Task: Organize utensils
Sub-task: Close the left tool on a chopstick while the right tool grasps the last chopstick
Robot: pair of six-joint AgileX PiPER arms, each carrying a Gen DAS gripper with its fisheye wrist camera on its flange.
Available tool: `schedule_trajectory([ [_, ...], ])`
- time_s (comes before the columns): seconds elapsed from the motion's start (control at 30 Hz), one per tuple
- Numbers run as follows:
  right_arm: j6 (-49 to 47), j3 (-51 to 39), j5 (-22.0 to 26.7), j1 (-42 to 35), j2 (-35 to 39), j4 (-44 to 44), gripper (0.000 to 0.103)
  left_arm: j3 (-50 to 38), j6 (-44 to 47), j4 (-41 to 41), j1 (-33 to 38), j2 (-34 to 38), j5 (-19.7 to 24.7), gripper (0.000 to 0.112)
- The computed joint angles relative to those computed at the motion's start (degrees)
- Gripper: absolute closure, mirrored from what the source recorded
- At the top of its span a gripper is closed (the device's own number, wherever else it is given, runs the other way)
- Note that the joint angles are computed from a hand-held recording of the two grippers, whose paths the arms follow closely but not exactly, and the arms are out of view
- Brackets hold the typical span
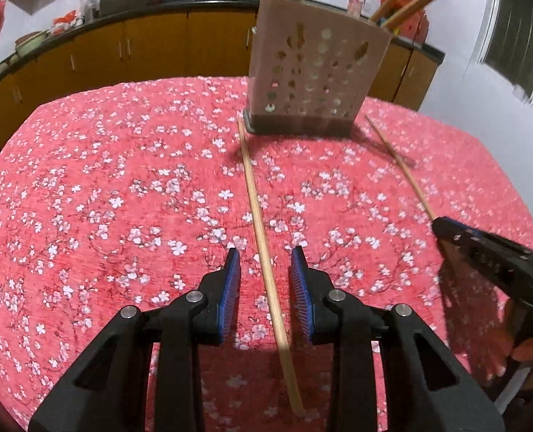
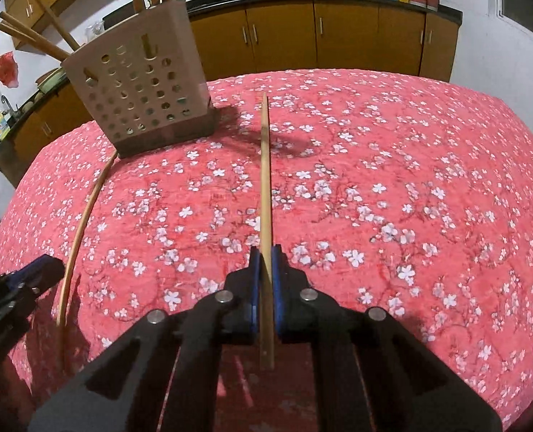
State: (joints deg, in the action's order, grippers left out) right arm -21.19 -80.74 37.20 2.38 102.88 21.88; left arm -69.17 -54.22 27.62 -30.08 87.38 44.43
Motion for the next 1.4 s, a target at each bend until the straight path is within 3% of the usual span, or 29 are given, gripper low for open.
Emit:
schedule_trajectory([
  [0.07,-0.8,0.4,0.1,0.0,-0.2,0.7,0.095,-0.7,-0.2,0.2,0.0,1.2,1.1,0.097],
  [0.17,-1.6,0.6,0.3,0.4,-0.4,1.1,0.095,-0.6,-1.1,1.8,0.3,1.3,2.0,0.105],
  [0.4,-3.0,-0.2,0.9,0.9,0.1,1.9,0.095,-0.7,0.9,1.2,7.6,1.1,2.5,0.105],
  [0.53,-2.5,0.0,0.1,1.5,0.1,0.5,0.095,-0.7,4.9,-2.2,11.2,0.8,0.5,0.105],
  [0.73,-1.7,-0.7,-0.3,1.9,0.6,-0.6,0.093,0.9,4.6,0.1,10.8,0.2,-1.3,0.104],
  [0.87,-1.1,1.2,-4.1,3.1,0.0,-3.1,0.093,2.0,4.5,-0.7,11.1,-0.4,-2.7,0.104],
  [1.0,-0.3,1.3,-4.6,3.6,0.0,-4.7,0.091,3.5,4.4,-1.2,11.2,-2.0,-3.0,0.103],
  [1.2,-2.6,1.5,-4.2,3.9,-0.2,-3.6,0.072,3.6,4.6,-1.3,11.3,-2.3,-2.8,0.103],
  [1.27,1.4,2.0,-5.3,4.7,-0.4,-7.7,0.057,3.4,5.0,-1.4,11.5,-2.2,-2.8,0.103],
  [1.4,-1.8,1.1,-3.9,2.9,0.2,-2.6,0.056,3.4,5.1,-1.4,11.4,-2.4,-2.3,0.103],
])
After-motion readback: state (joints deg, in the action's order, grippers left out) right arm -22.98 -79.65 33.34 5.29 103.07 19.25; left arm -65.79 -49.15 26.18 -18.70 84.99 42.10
